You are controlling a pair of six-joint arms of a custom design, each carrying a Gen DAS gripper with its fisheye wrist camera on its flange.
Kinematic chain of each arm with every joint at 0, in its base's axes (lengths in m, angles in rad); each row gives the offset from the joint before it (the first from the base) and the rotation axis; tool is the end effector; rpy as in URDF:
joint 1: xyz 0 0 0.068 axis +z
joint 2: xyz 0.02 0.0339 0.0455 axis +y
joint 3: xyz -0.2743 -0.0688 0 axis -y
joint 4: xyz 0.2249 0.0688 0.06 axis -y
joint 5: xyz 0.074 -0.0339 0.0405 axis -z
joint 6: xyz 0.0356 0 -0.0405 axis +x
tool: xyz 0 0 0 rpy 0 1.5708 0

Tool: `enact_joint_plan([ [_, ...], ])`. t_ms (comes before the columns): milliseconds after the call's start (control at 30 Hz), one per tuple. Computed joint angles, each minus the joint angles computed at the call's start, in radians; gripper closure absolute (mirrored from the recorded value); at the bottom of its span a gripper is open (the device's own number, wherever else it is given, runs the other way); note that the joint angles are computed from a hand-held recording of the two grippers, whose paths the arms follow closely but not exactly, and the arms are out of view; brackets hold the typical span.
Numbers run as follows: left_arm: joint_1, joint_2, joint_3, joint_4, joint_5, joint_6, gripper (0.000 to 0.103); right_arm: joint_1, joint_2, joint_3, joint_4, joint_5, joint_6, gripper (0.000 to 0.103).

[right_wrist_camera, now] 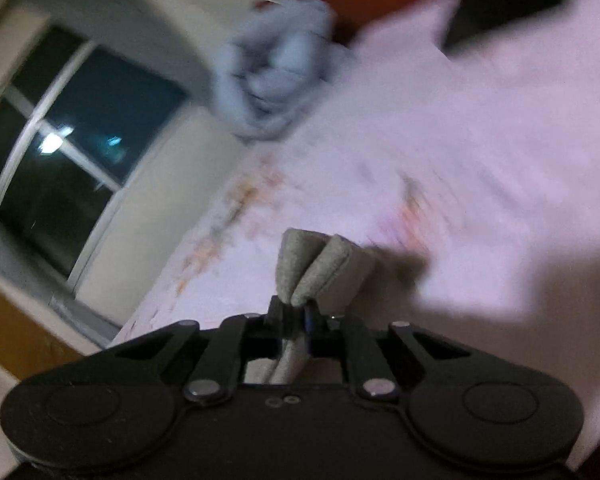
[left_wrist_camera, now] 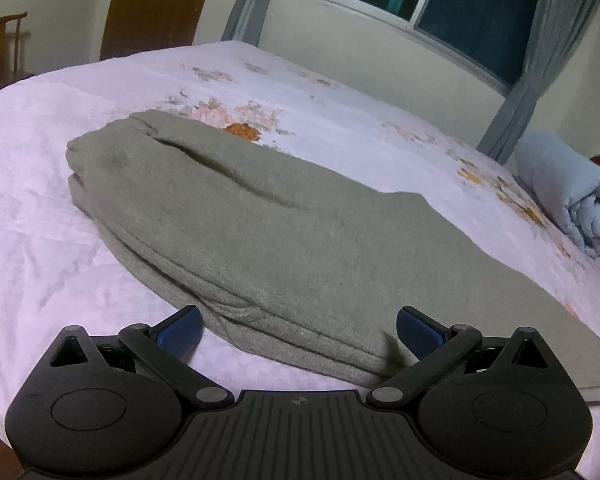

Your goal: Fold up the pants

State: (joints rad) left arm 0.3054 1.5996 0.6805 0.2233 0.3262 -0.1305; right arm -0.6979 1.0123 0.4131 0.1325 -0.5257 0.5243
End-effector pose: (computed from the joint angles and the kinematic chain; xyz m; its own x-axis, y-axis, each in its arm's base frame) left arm 0.2845 0.0777 0.1762 -0.5996 -0.3183 -0.7343 -0.1294 0.9440 -0.3035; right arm 0.1554 -0.1070 0.2217 -0.1921 0.7262 -0.6601 0.3565 0.6783 0.6425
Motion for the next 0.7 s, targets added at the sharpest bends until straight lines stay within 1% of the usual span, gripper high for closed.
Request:
enact_joint_plan([
  [33,0.006,0.003,0.002,-0.002,0.004,-0.004,0.0,-0.005,0.016,0.0,-0.01,0.007,-0.05,0.102],
  [100,0.016,0.011,0.009,-0.008,0.007,-0.007,0.0,-0.059,0.132,-0.021,-0.009,-0.031,-0.07,0.1],
  [133,0.022,0.019,0.02,-0.023,0.012,-0.007,0.0,-0.081,0.202,-0.034,-0.005,-0.043,-0.064,0.095],
  [167,0.026,0.025,0.028,-0.038,0.02,-0.005,0.0,-0.124,0.258,-0.071,0.056,-0.104,-0.024,0.096],
  [200,0.028,0.03,0.036,-0.05,0.019,-0.001,0.0,-0.187,0.288,-0.13,0.17,-0.191,0.057,0.096],
  [233,0.027,0.027,0.033,-0.048,0.013,0.005,0.0,-0.245,0.281,-0.165,0.207,-0.249,0.138,0.092],
  [267,0.027,0.022,0.026,-0.046,0.012,0.013,0.0,-0.259,0.222,-0.191,0.203,-0.243,0.175,0.089],
  [300,0.026,0.015,0.017,-0.038,0.009,0.015,0.0,-0.25,0.12,-0.204,0.144,-0.208,0.186,0.082],
  [333,0.025,0.008,0.007,-0.024,0.007,0.012,0.0,-0.235,0.047,-0.208,0.095,-0.198,0.19,0.082],
  [367,0.026,0.004,0.002,-0.018,0.014,0.009,0.0,-0.223,-0.02,-0.211,0.052,-0.227,0.199,0.081],
  [433,0.018,0.009,0.006,-0.019,0.009,0.002,0.0,-0.154,-0.087,-0.216,0.031,-0.263,0.236,0.08],
  [467,0.013,0.01,0.008,-0.019,0.001,-0.001,0.0,-0.083,-0.119,-0.214,0.011,-0.241,0.266,0.08],
  [500,0.007,0.005,0.004,-0.012,-0.011,-0.007,0.0,-0.011,-0.124,-0.219,0.023,-0.217,0.309,0.08],
  [533,0.004,-0.002,-0.003,-0.002,-0.021,-0.012,0.0,0.034,-0.089,-0.204,0.052,-0.206,0.343,0.08],
  [567,0.005,-0.011,-0.014,0.009,-0.026,-0.016,0.0,0.104,-0.086,-0.213,0.079,-0.167,0.384,0.08],
  [600,0.01,-0.019,-0.022,0.015,-0.027,-0.019,0.0,0.156,-0.085,-0.212,0.073,-0.129,0.401,0.08],
  [633,0.019,-0.024,-0.027,0.016,-0.021,-0.021,0.0,0.192,-0.083,-0.209,0.063,-0.105,0.419,0.08],
  [700,0.041,-0.029,-0.03,0.005,0.001,-0.018,0.0,0.236,-0.063,-0.21,0.09,-0.091,0.48,0.08],
])
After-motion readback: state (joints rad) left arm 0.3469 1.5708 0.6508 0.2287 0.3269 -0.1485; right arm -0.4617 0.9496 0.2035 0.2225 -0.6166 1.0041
